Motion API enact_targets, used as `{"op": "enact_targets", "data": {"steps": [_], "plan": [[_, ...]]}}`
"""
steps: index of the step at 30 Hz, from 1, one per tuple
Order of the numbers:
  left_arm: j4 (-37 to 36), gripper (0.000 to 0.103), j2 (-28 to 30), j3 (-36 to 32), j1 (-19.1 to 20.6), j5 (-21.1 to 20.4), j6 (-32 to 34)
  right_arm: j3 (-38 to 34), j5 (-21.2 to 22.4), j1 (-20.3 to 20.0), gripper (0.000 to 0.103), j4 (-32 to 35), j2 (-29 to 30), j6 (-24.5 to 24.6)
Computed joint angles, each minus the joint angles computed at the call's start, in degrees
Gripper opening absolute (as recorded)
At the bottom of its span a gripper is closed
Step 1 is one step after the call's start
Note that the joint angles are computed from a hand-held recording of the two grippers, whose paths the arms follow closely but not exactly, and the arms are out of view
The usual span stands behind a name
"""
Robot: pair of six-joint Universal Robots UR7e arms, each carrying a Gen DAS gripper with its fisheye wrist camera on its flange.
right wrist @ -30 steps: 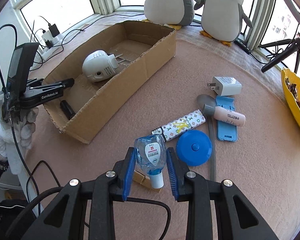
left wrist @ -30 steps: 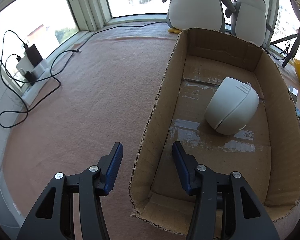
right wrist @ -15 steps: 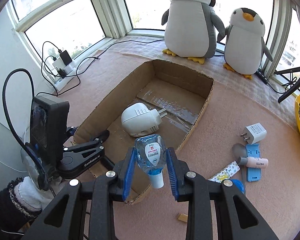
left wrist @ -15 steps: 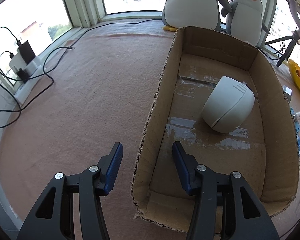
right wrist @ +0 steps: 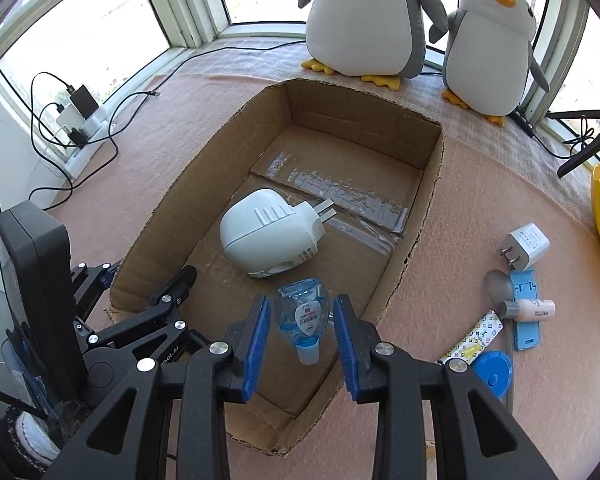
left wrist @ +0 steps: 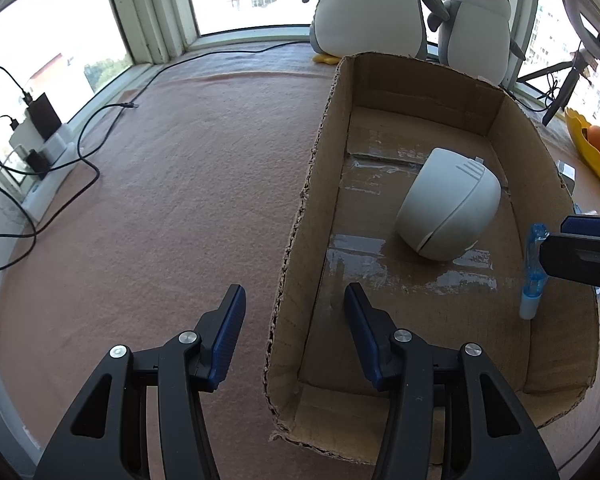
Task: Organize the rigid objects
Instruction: 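Carry the blue bottle with the right gripper into the box and release, then move the open right gripper back over the remaining items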
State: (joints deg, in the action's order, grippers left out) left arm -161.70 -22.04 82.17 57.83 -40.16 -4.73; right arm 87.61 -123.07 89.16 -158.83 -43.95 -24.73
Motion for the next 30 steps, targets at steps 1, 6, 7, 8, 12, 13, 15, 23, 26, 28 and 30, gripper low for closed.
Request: {"op": "enact_targets", "data": {"steps": [1, 6, 7, 8, 12, 13, 15, 23, 26, 28, 30], "plan": [[0.0, 0.051, -0.1, 0.0, 0.1, -0.3, 0.0, -0.1, -0.6, 0.2, 0.044, -0.1, 0.1, 0.5], [-0.7, 0.051, -0.2, 0.1, 0.3, -0.9, 1.1, 1.6, -2.8, 0.7, 0.045, -3.3, -1.0, 2.3], [-0.6, 0.051, -0.2, 0.1, 0.3, -1.0, 1.1, 2.2, -3.2, 0.7, 0.045, -4.3, -1.5, 2.8], [-0.7, 0.051, -0.2, 0.1, 0.3, -1.0, 1.2, 2.9, -3.3, 0.6, 0.045, -5.5, -2.0, 3.5], [-1.7, 0.051, -0.1, 0.3, 0.3, -1.0, 2.7, 5.5, -4.1, -0.2, 0.045, -8.7, -4.3, 7.8], [-1.7, 0.051, 0.0, 0.2, 0.3, -1.0, 2.9, 6.1, -4.0, -0.6, 0.045, -8.8, -4.9, 9.2], [-1.7, 0.051, 0.1, 0.0, 0.3, -1.1, 3.5, 7.0, -5.2, -1.4, 0.045, -9.8, -5.9, 10.8], [-3.5, 0.051, 0.7, 0.0, -0.1, -0.4, 6.2, 12.2, -9.6, -6.0, 0.045, -11.0, -11.0, 18.4], [-3.8, 0.051, 0.6, 0.2, 0.0, -0.7, 6.5, 14.0, -12.0, -7.4, 0.045, -11.4, -12.4, 18.9], [-4.1, 0.051, 0.6, 0.2, 0.0, -0.8, 6.7, 15.4, -11.8, -8.4, 0.045, -10.9, -13.9, 20.5], [-4.3, 0.051, 0.6, 0.4, 0.0, -0.7, 7.0, 16.2, -12.1, -9.1, 0.045, -10.8, -14.6, 20.9]]}}
